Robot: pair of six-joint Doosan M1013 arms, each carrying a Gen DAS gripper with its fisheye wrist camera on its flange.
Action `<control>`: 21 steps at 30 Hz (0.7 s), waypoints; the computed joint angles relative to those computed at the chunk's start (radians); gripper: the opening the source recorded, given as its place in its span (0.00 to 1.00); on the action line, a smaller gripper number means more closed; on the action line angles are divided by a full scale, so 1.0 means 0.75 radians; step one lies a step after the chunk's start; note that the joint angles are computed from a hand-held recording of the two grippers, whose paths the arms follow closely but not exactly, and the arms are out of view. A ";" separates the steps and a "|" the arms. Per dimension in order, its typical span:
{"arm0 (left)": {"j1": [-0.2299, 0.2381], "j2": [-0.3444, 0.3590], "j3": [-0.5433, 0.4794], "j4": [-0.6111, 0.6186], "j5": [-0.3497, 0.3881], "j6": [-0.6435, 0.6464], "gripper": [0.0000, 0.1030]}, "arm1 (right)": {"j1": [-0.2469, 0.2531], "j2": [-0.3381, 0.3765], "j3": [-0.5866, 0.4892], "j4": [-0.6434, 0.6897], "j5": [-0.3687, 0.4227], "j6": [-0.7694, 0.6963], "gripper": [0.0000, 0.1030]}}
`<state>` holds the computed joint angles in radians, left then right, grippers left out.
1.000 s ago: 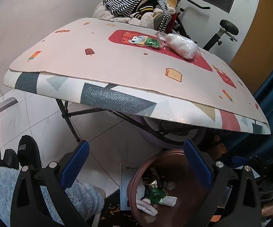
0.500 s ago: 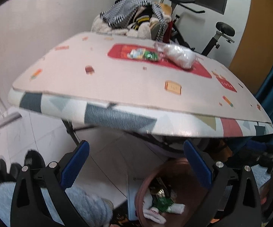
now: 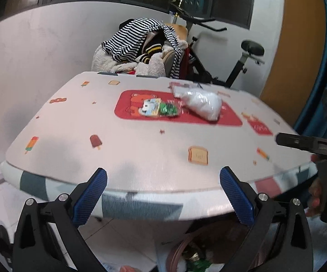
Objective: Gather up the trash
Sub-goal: 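Reach the right gripper to the white plastic bag bundle and grasp it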
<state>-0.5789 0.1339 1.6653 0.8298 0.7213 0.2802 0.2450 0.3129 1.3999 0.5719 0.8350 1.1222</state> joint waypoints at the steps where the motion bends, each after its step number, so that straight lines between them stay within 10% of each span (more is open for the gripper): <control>1: 0.010 0.002 -0.005 -0.010 -0.006 0.003 0.94 | 0.015 0.021 -0.039 -0.062 -0.022 0.033 0.95; 10: 0.080 0.029 -0.043 -0.097 0.050 0.035 0.94 | 0.067 0.290 -0.420 -0.227 -0.031 0.322 0.95; 21: 0.130 0.003 -0.006 -0.141 0.050 0.035 0.86 | 0.102 0.630 -0.921 -0.371 0.280 0.842 0.95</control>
